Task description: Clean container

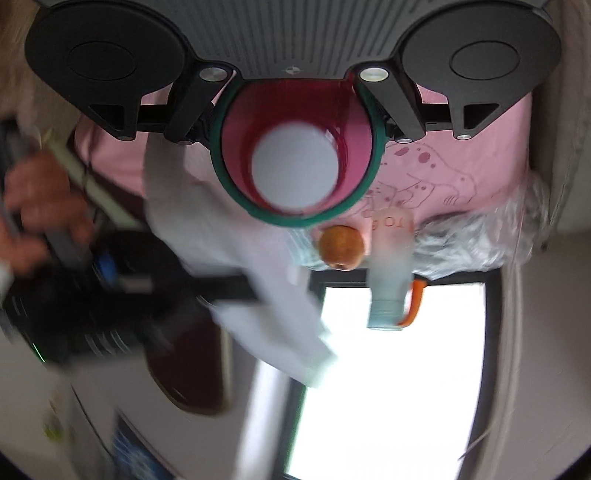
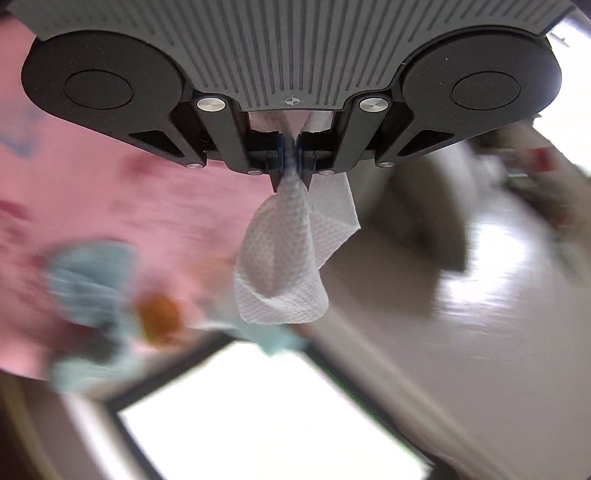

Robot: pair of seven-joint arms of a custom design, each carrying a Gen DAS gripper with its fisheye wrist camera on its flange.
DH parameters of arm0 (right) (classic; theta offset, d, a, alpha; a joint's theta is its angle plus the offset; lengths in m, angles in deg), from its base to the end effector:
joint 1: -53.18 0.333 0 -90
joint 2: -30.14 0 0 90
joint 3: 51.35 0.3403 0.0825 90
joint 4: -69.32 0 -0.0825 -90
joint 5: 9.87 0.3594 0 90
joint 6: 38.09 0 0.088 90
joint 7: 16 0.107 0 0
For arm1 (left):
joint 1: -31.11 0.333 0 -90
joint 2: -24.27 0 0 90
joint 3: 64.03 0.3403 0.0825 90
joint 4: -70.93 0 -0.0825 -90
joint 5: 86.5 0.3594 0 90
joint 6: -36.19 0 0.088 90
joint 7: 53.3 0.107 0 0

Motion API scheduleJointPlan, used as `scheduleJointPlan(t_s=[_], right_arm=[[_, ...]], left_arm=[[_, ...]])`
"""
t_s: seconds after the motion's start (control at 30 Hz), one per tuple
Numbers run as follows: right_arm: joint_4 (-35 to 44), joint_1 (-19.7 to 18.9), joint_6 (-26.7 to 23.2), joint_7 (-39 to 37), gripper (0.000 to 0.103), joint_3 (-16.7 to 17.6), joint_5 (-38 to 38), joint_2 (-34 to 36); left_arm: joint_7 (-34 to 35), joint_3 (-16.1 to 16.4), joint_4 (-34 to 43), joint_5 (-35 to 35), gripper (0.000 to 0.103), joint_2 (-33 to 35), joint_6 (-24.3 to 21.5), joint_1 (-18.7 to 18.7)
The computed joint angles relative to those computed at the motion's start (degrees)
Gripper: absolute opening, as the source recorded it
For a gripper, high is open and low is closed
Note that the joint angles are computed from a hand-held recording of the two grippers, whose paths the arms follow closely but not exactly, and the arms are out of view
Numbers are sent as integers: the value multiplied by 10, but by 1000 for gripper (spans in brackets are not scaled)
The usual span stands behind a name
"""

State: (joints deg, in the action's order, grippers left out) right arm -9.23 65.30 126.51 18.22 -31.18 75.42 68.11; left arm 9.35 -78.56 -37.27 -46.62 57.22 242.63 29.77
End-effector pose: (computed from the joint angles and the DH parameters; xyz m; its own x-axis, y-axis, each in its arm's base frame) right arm 0.6927 0.2857 0.4200 0.3276 -0.6262 -0.7075 -0.7316 0.3057 -0.6093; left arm 0.6186 -0.2269 0.3827 -0.5373 -0.8342 0.1243 -0.4229 0.1389 -0.8955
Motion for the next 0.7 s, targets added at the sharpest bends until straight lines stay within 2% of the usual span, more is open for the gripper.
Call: scheduleJointPlan(t_s=[0.03, 0.07, 0.1, 0.2, 0.27, 0.37, 0.43, 0.5, 0.6, 0.67, 0.7], right_arm=[[12, -10, -33, -10, 8, 9, 4, 7], [26, -5, -59, 14, 8, 2, -23, 16], [41, 11, -71, 60, 8, -16, -73, 26], [91, 70, -88, 226, 8, -90, -241, 64], [113, 97, -72, 303, 8, -127, -304, 86], [118, 149, -36, 443, 8, -213, -399, 105], [105, 160, -27, 507, 8, -243, -428, 105], [86, 165, -32, 556, 8, -265, -452, 98], [68, 170, -68, 617, 8, -291, -497, 88], [49, 165, -92, 629, 8, -289, -522, 75], [33, 159, -89, 625, 8, -279, -524, 65]], left_arm=[[10, 10, -2, -5, 71, -3, -1, -11], [21, 19, -5, -10, 71, -6, -3, -21], [32, 25, -8, -16, 71, -9, -4, -29], [42, 18, -6, -15, 71, -10, -14, -25], [45, 11, -2, -13, 71, -9, -22, -20], [52, 6, 9, -17, 71, -6, -29, -20], [56, 4, 22, -23, 71, -1, -33, -23], [60, 2, 41, -31, 71, 7, -43, -29], [65, -4, 80, -45, 71, 25, -71, -36], [70, -4, 103, -59, 71, 33, -94, -45], [74, 0, 114, -68, 71, 37, -105, -53]])
